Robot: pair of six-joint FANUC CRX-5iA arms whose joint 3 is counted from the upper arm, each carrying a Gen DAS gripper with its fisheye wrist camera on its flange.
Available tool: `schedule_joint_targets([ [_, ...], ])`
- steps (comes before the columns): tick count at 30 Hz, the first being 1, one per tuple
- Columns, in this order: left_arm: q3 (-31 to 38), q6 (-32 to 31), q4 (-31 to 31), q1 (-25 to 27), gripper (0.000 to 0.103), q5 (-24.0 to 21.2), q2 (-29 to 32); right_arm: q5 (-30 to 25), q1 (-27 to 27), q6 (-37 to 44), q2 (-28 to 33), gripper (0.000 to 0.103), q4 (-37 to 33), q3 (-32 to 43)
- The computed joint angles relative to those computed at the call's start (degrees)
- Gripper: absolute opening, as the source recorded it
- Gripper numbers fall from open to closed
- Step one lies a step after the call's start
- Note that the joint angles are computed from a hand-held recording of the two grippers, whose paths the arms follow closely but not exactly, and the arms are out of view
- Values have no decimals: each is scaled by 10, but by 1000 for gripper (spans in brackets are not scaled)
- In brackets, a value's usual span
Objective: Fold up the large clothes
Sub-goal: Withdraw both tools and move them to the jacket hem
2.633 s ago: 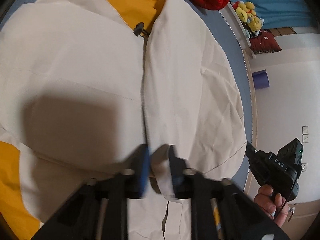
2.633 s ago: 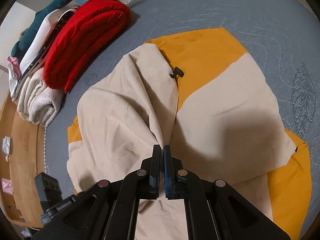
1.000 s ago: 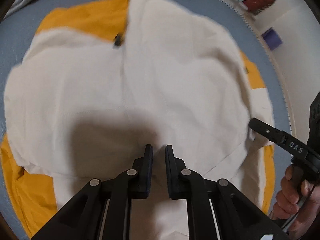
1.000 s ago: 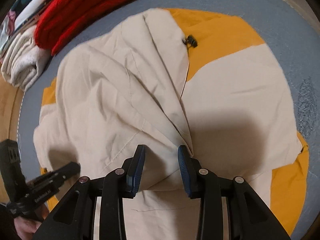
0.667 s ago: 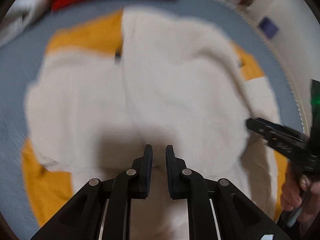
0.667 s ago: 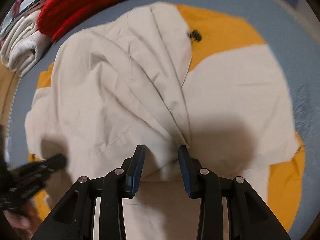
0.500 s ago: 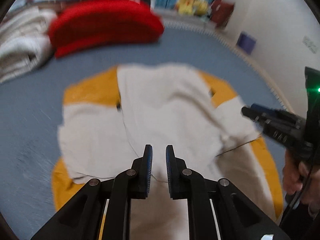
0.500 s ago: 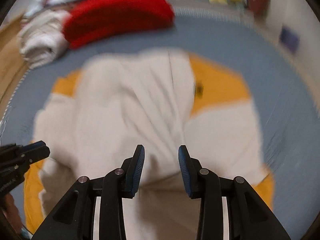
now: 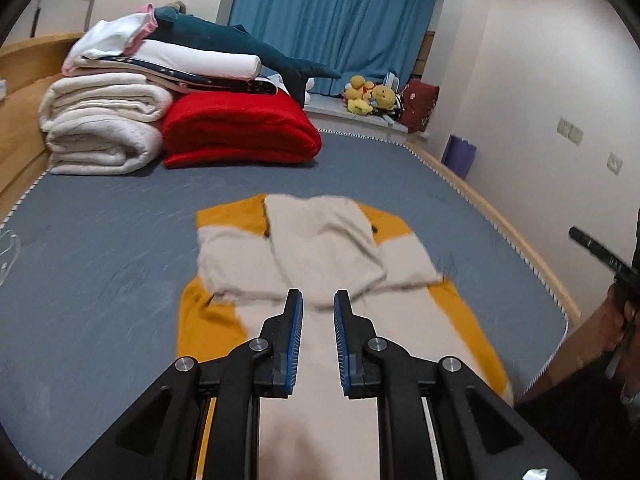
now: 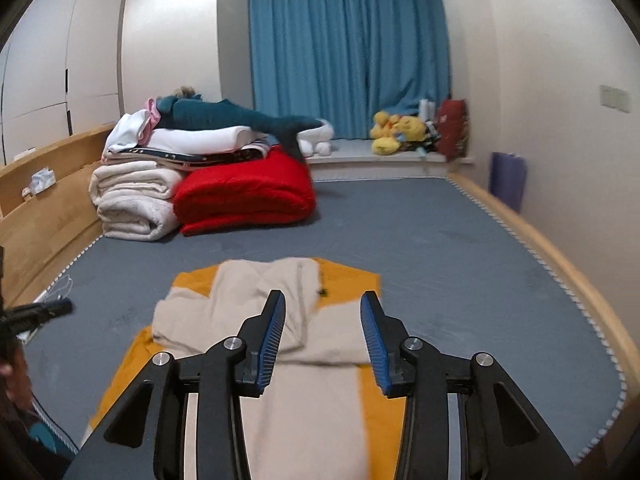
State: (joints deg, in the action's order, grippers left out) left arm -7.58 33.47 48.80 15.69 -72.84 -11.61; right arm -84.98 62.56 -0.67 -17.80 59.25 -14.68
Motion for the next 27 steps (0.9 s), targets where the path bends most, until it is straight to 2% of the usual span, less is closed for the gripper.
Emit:
schedule_joint_targets([
  [2, -37, -31, -11, 43, 14, -26, -34, -72, 76, -40, -44, 42, 0, -35],
  [5, -71, -45, -27, 110, 10, -67, -63, -164, 173, -115, -90, 42, -31, -77],
  [6, -78, -30, -44, 127, 9, -69, -69, -182, 198, -141, -103, 42, -38, -92],
  [7, -62, 16, -68, 135, 7, -83, -60, -209, 238, -187, -121, 42, -52, -114],
  [10, -48, 59, -56, 158, 7, -126, -39, -252, 301, -286, -149, 41, -103, -148],
  [14, -43, 82, -116, 143, 7, -116, -26, -239, 328, -353, -196, 40, -154, -179],
  [18, -63, 92, -152, 131, 7, -107, -2, -189, 277, -329, -210, 40, -210, -193],
  [19, -44, 120, -190, 115, 7, -117, 18, -173, 263, -322, -213, 40, -228, -196],
  [22, -22, 143, -257, 85, 7, -124, 42, -86, 182, -260, -216, 41, -308, -202],
  [25, -15, 150, -265, 78, 7, -130, 52, -35, 131, -221, -214, 41, -369, -209],
  [27, -12, 162, -268, 76, 11, -125, 57, -20, 113, -206, -212, 41, -391, -212],
])
